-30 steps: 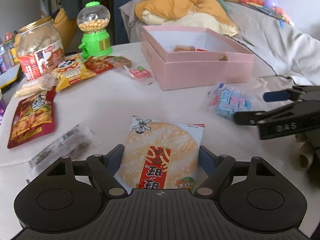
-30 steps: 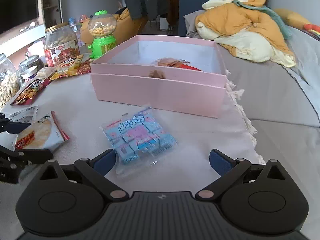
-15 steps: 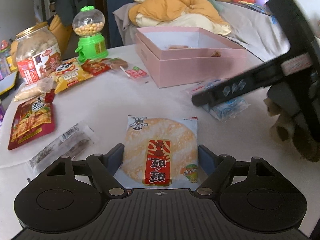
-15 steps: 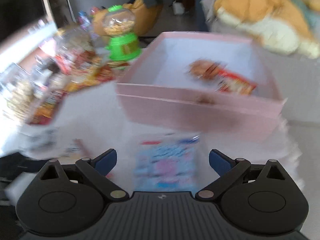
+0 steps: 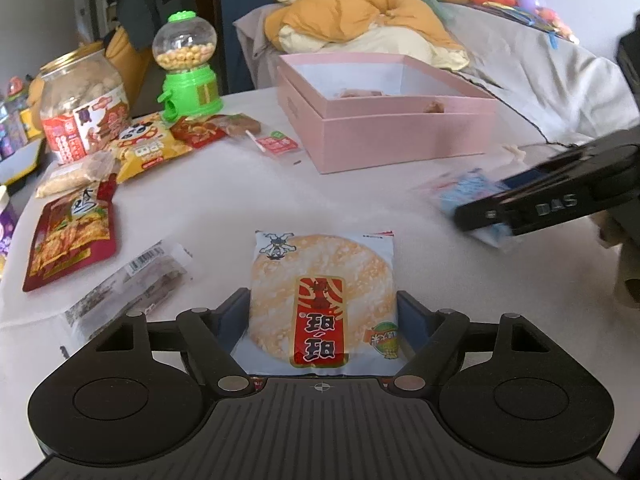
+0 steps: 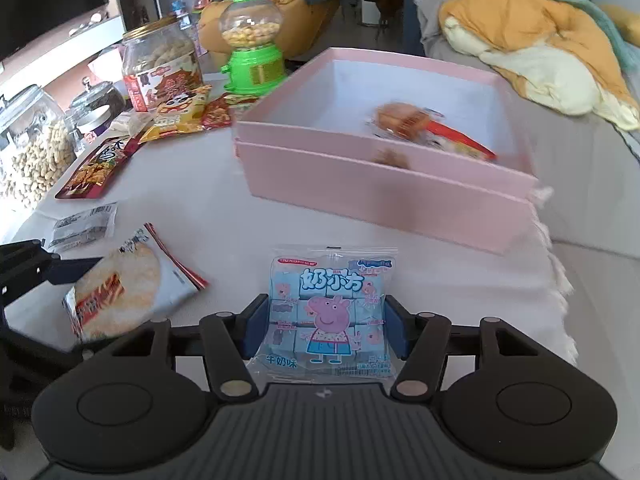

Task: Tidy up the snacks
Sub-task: 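Drop the Peppa Pig pack and rice cracker into the pink box with both grippers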

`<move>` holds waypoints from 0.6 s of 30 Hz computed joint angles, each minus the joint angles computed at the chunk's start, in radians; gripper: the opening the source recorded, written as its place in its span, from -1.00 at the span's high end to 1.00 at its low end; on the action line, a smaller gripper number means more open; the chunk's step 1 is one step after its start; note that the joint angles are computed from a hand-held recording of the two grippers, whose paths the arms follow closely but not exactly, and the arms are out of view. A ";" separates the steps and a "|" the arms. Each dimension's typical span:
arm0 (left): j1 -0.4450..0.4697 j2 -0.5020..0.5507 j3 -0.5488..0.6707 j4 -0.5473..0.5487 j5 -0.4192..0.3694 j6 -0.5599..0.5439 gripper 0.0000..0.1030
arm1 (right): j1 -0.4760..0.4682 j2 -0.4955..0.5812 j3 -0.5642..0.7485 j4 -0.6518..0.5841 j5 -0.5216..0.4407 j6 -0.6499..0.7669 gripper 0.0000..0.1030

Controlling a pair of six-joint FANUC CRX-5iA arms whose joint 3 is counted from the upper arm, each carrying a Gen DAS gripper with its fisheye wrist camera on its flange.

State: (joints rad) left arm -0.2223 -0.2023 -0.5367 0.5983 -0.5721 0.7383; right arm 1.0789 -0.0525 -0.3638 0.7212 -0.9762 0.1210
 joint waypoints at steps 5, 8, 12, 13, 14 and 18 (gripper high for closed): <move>0.007 0.006 0.000 0.101 -0.028 -0.041 -0.59 | 0.020 -0.061 -0.044 0.006 -0.056 -0.061 -0.15; -0.012 0.000 0.025 0.140 0.001 -0.065 -0.59 | 0.051 -0.119 -0.098 0.044 -0.074 -0.118 -0.15; -0.075 0.035 0.092 0.287 0.082 -0.180 -0.59 | 0.084 -0.184 -0.155 0.063 -0.090 -0.164 -0.15; -0.096 0.059 0.124 0.318 0.097 -0.208 -0.59 | 0.087 -0.190 -0.161 0.064 -0.097 -0.168 -0.15; -0.112 0.089 0.163 0.328 0.103 -0.218 -0.59 | 0.089 -0.191 -0.163 0.068 -0.105 -0.172 -0.15; -0.181 0.238 0.299 0.428 0.148 -0.232 -0.59 | 0.093 -0.189 -0.169 0.084 -0.108 -0.197 -0.15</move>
